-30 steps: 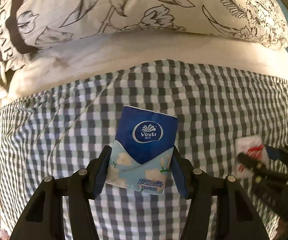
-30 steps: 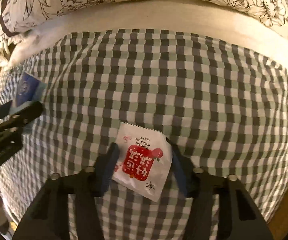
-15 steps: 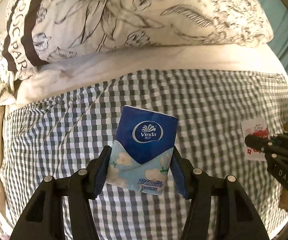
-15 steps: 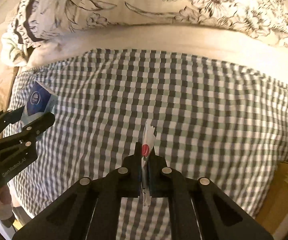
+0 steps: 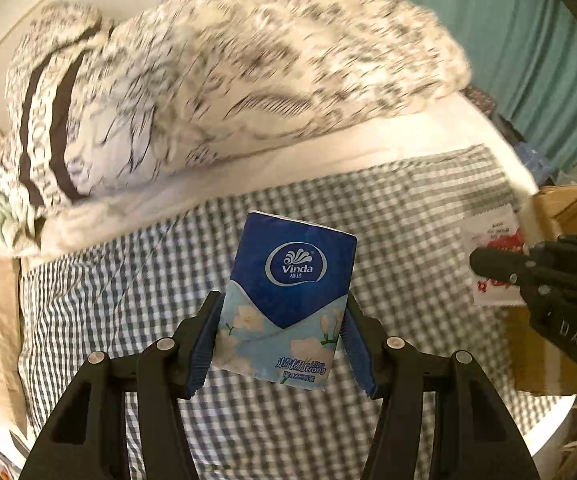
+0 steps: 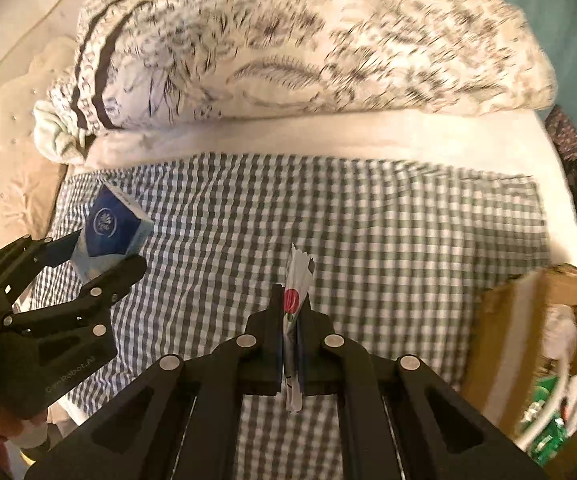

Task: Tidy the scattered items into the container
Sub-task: 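Carry the tissue pack and sachet into the cardboard box and release them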

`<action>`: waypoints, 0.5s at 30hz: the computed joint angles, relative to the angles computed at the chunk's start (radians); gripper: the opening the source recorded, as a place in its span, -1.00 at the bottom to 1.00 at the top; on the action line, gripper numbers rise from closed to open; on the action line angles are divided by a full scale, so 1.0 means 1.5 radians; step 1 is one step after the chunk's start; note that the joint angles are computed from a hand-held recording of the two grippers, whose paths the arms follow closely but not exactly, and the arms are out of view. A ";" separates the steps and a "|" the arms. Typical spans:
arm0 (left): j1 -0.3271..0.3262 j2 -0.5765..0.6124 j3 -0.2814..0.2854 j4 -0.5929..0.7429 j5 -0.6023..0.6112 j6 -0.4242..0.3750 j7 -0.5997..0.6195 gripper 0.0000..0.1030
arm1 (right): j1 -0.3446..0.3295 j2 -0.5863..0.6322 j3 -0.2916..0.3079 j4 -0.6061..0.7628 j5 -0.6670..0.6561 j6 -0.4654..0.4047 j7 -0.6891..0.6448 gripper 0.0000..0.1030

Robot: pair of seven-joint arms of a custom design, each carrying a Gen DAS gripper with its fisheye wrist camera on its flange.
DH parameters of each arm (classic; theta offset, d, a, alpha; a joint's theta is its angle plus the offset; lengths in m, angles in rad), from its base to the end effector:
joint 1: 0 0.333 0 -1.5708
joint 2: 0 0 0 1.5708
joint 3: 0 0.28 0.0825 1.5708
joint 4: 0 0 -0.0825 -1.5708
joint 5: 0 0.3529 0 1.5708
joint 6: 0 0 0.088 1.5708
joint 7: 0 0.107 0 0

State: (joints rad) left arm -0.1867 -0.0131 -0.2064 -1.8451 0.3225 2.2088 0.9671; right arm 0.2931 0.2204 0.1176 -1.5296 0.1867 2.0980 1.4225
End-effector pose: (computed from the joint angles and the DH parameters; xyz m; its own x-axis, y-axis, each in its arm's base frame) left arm 0.5237 -0.2062 0.5371 0.0811 -0.9947 -0.0625 -0.8904 -0.0441 -0.4531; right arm 0.5702 0.2504 0.5378 0.4869 -0.8593 -0.1566 -0.8387 -0.4100 -0.3584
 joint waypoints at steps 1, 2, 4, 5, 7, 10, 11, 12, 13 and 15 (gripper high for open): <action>-0.006 0.004 -0.006 0.014 0.005 -0.005 -0.005 0.13 | -0.005 -0.018 -0.002 -0.016 0.005 0.000 -0.005 -0.91; -0.012 0.008 -0.010 0.026 0.009 -0.008 -0.007 0.13 | -0.010 -0.037 -0.005 -0.033 0.009 0.005 -0.012 -0.91; -0.027 0.021 -0.019 0.056 0.012 -0.017 -0.008 0.13 | -0.022 -0.074 -0.015 -0.064 0.022 0.007 -0.027 -0.92; -0.036 0.030 -0.024 0.075 0.012 -0.021 -0.008 0.13 | -0.028 -0.093 -0.021 -0.079 0.028 0.007 -0.032 -0.92; -0.054 0.050 -0.029 0.108 0.011 -0.027 -0.006 0.13 | -0.038 -0.122 -0.033 -0.097 0.036 0.002 -0.041 -0.91; -0.090 0.096 -0.035 0.178 0.019 -0.043 -0.002 0.13 | -0.055 -0.169 -0.055 -0.130 0.042 0.001 -0.054 -0.92; -0.103 0.113 -0.035 0.202 0.023 -0.049 0.000 0.13 | -0.061 -0.180 -0.063 -0.138 0.042 0.002 -0.056 -0.92; -0.118 0.135 -0.036 0.234 0.027 -0.056 0.004 0.13 | -0.066 -0.187 -0.069 -0.142 0.042 0.000 -0.059 -0.92; -0.132 0.155 -0.034 0.265 0.028 -0.061 0.008 0.13 | -0.072 -0.196 -0.076 -0.147 0.041 -0.002 -0.060 -0.92; -0.161 0.194 -0.028 0.324 0.030 -0.069 0.011 0.13 | -0.085 -0.214 -0.090 -0.160 0.040 -0.004 -0.067 -0.92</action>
State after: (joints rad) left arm -0.4283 0.2777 -0.2490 -1.3597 0.3678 2.1048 0.9841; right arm 0.1655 -0.1003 -0.0176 -1.7698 0.2465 2.0923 1.3227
